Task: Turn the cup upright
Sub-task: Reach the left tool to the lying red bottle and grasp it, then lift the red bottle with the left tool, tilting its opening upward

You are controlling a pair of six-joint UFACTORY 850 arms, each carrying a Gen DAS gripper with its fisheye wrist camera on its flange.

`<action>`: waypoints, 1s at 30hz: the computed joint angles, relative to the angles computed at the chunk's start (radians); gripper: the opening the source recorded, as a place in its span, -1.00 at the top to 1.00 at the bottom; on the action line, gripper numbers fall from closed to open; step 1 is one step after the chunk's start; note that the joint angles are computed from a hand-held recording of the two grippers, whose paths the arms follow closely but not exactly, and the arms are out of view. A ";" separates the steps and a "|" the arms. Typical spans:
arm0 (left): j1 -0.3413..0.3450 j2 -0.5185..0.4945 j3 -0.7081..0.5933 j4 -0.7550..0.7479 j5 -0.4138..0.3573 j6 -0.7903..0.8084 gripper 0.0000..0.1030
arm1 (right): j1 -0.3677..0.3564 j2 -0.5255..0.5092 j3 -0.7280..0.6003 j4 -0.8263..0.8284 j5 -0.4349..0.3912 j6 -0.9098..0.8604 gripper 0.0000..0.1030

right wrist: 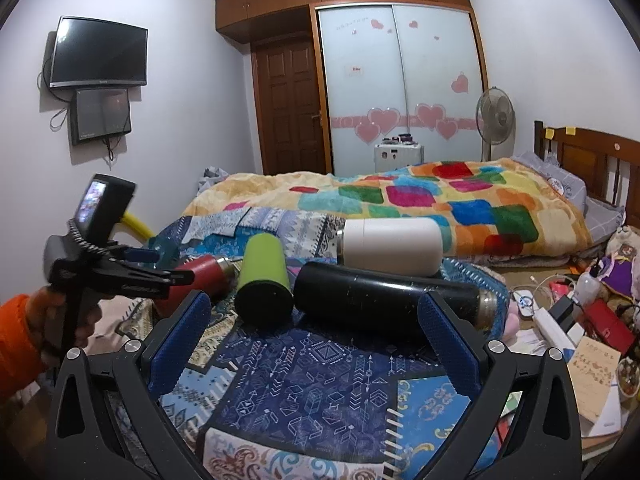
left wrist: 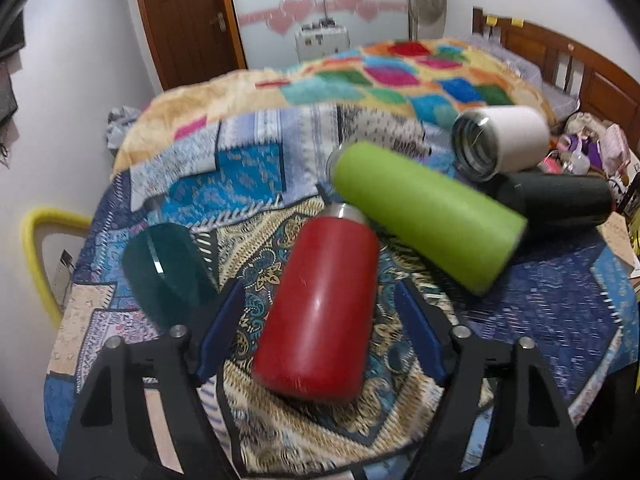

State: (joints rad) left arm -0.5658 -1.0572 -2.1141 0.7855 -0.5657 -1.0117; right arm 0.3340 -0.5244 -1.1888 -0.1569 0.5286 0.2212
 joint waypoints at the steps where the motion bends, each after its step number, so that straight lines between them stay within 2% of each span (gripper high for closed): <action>1: 0.007 -0.028 -0.043 -0.054 -0.012 0.062 -0.44 | -0.002 -0.005 -0.003 -0.008 -0.005 0.011 -1.00; 5: 0.022 -0.100 -0.155 -0.187 -0.049 0.213 -0.38 | -0.004 -0.025 -0.028 -0.028 -0.028 0.041 -1.00; 7: 0.025 -0.134 -0.208 -0.222 -0.072 0.257 -0.29 | -0.006 -0.029 -0.031 -0.037 -0.033 0.054 -1.00; 12: 0.028 -0.160 -0.243 -0.227 -0.084 0.274 -0.29 | -0.013 -0.043 -0.049 -0.059 -0.041 0.087 -1.00; 19: 0.022 -0.211 -0.337 -0.238 -0.157 0.282 -0.24 | -0.017 -0.037 -0.043 -0.054 -0.042 0.089 -1.00; 22: 0.010 -0.162 -0.254 -0.194 -0.129 0.236 -0.24 | -0.019 -0.026 -0.031 -0.044 -0.034 0.076 -1.00; 26: -0.007 -0.044 -0.074 -0.139 -0.056 0.145 -0.22 | -0.020 -0.008 -0.012 -0.033 -0.019 0.063 -1.00; 30: -0.037 0.056 0.064 -0.041 -0.023 0.044 -0.21 | -0.018 0.014 0.011 -0.025 -0.001 0.055 -1.00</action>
